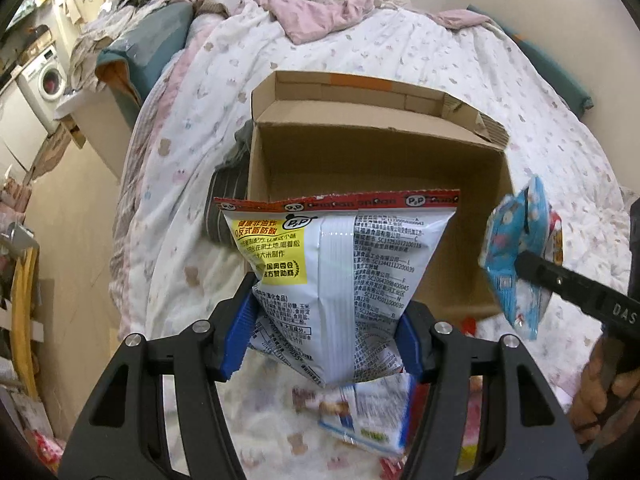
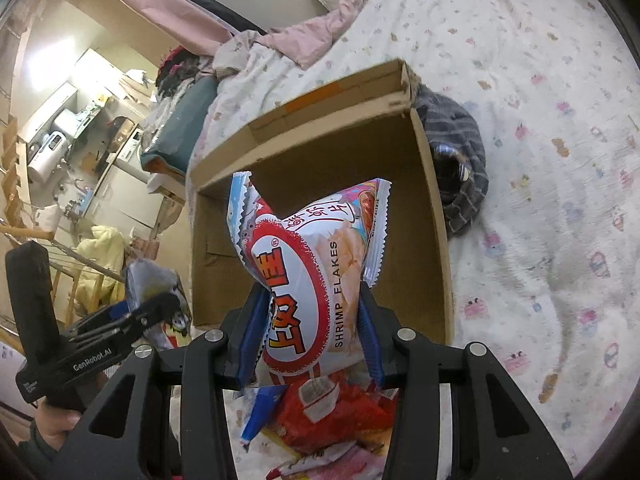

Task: Organize snacks
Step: 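Carry both held bags over the cardboard box with both tools, then open both tools to drop the bags into the box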

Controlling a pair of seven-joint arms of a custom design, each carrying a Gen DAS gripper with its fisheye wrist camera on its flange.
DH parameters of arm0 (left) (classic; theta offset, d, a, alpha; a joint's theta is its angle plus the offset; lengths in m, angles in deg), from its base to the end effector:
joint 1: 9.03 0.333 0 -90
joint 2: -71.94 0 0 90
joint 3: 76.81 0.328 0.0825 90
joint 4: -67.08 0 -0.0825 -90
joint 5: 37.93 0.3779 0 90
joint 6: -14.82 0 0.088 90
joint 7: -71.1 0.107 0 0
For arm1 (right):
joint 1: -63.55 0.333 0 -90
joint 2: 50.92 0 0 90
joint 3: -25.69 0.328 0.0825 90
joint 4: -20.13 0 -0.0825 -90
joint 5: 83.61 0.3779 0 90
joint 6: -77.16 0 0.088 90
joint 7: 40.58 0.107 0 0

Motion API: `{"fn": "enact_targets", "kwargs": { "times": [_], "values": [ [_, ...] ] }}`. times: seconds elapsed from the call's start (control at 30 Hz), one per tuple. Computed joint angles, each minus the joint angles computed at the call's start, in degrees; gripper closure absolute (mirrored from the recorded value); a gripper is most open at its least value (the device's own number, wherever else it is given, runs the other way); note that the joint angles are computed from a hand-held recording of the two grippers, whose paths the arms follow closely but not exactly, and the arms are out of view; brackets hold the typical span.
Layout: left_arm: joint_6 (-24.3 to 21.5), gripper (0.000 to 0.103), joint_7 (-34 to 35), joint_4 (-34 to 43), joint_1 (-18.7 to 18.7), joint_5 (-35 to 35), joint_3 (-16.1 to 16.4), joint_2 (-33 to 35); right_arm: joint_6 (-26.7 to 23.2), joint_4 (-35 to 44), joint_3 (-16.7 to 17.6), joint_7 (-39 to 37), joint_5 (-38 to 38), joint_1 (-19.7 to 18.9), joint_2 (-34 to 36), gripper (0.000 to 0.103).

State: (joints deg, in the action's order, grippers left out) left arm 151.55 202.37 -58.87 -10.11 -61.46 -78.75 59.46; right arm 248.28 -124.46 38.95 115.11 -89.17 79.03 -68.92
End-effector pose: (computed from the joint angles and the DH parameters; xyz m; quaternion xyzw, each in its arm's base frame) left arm 0.5116 -0.0318 0.5333 -0.4804 0.8387 -0.2332 0.1067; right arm 0.4047 0.2368 0.4920 -0.4575 0.8051 -0.0453 0.3748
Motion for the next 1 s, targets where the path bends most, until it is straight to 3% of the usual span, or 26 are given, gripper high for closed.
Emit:
{"fn": "enact_targets", "kwargs": {
  "times": [0.07, 0.2, 0.3, 0.4, 0.57, 1.0],
  "values": [
    [3.59, 0.045, -0.27, -0.86, -0.23, 0.70, -0.80, 1.04, -0.01, 0.29, 0.24, 0.53, -0.30, -0.48, 1.02, 0.058],
    [3.57, 0.045, 1.41, 0.32, -1.39, -1.12, -1.08, 2.72, -2.39, 1.72, 1.28, 1.72, -3.42, -1.95, 2.26, 0.058],
    [6.82, 0.045, 1.86, -0.86, -1.61, -0.77, -1.74, 2.75, -5.13, 3.45, 1.17, 2.39, -6.08, -2.23, 3.60, 0.057],
    [6.62, 0.045, 0.21, -0.73, -1.64, 0.66, -2.20, 3.53, -9.30, 5.21, 1.27, 4.51, -9.33, -2.41, 4.57, 0.057],
    [4.74, 0.044, -2.36, 0.10, -1.36, 2.45, -2.53, 4.72, -11.84, 5.91, -1.11, 3.79, -9.75, -0.02, 5.32, 0.055],
    [3.19, 0.042, -2.05, 0.20, -1.04, 2.05, -2.39, 4.64, -11.00, 5.58, -2.87, 1.03, -5.80, 2.27, 5.93, 0.055]
  ]
}}
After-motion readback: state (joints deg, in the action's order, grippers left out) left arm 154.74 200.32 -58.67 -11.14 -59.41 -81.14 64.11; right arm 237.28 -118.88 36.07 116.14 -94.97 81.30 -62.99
